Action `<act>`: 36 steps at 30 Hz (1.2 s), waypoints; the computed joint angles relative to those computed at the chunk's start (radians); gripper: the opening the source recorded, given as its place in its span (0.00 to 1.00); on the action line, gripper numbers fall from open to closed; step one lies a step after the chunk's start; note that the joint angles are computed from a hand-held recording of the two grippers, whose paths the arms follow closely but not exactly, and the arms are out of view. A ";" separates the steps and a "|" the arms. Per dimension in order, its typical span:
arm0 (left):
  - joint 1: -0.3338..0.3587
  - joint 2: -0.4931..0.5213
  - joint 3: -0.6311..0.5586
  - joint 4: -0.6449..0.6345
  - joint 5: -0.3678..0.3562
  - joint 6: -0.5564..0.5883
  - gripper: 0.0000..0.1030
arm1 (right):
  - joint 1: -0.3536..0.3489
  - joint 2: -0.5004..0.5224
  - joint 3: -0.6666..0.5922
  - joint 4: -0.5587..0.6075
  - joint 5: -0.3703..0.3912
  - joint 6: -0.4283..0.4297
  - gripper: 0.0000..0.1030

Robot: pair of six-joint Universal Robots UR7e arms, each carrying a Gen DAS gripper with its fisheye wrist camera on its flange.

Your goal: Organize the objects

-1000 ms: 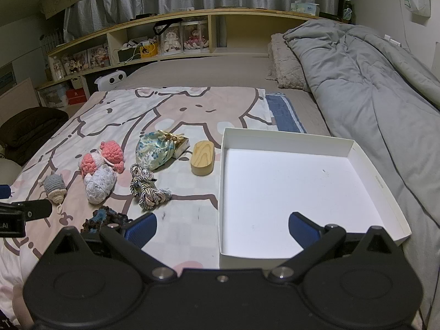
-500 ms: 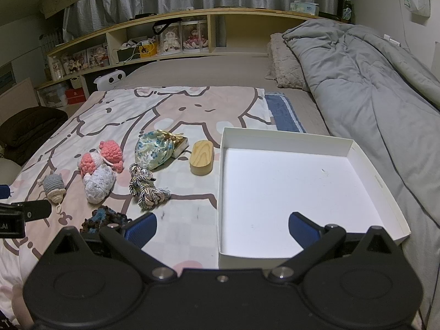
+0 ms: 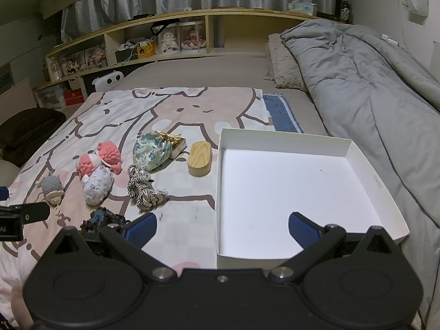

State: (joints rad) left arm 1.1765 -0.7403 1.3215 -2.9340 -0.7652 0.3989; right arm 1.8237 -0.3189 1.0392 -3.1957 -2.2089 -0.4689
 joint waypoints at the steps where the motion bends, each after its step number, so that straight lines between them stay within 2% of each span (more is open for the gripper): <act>1: 0.000 0.000 -0.001 0.002 0.000 0.000 1.00 | 0.000 -0.001 0.002 -0.003 0.000 0.001 1.00; 11: 0.005 0.011 -0.021 0.063 -0.010 -0.027 1.00 | 0.000 0.014 -0.032 0.003 -0.014 0.018 1.00; 21: 0.014 0.053 -0.067 0.137 -0.031 -0.062 1.00 | -0.002 0.052 -0.116 0.058 -0.014 0.011 1.00; 30: 0.022 0.106 -0.121 0.180 -0.009 -0.096 1.00 | -0.004 0.119 -0.268 0.136 -0.011 -0.008 1.00; 36: 0.030 0.135 -0.153 0.202 0.013 -0.127 1.00 | -0.015 0.172 -0.388 0.205 0.026 -0.006 1.00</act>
